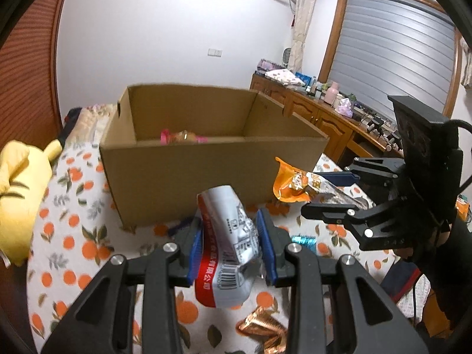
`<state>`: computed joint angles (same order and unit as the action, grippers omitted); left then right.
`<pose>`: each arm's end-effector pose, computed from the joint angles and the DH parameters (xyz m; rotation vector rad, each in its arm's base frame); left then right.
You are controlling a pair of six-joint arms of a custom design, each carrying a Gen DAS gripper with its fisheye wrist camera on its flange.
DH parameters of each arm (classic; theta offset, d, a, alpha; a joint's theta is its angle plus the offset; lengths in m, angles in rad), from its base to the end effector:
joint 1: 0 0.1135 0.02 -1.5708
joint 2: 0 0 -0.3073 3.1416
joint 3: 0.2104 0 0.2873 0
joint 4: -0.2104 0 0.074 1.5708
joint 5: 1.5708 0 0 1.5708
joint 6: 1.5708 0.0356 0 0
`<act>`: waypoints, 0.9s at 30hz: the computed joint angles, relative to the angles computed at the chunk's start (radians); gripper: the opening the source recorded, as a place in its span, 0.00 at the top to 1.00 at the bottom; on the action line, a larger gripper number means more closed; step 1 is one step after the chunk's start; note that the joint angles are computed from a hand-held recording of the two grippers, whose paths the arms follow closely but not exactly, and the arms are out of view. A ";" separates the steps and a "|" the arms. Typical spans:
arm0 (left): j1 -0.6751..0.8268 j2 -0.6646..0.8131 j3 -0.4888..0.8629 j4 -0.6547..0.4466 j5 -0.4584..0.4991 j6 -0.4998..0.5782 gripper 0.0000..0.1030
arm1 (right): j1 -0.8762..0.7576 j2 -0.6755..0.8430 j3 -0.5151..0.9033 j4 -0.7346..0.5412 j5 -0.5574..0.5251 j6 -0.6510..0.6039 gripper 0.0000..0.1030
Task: Organize snacks
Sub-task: 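Carry both packets over the box and open both tools to drop them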
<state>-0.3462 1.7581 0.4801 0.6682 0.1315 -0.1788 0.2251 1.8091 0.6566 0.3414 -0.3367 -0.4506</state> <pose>0.2857 -0.1080 0.1011 0.2601 2.1934 -0.4390 0.3245 0.0864 0.1017 -0.9243 2.1525 0.2897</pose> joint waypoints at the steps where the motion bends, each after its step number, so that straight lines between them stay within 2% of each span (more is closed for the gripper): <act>1: -0.003 -0.019 0.011 -0.022 -0.002 0.009 0.69 | -0.002 -0.012 -0.004 -0.001 -0.002 0.002 0.50; 15: -0.005 -0.105 0.164 -0.205 -0.047 0.113 0.69 | -0.036 -0.117 0.030 -0.033 -0.017 0.051 0.50; 27: 0.044 0.015 0.365 -0.310 -0.053 0.157 0.69 | -0.046 -0.110 0.133 -0.051 0.003 0.107 0.50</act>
<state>-0.3023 1.7733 0.8451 0.3580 0.0785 -0.0217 0.1794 1.6990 0.7895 0.2899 -0.3341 -0.3433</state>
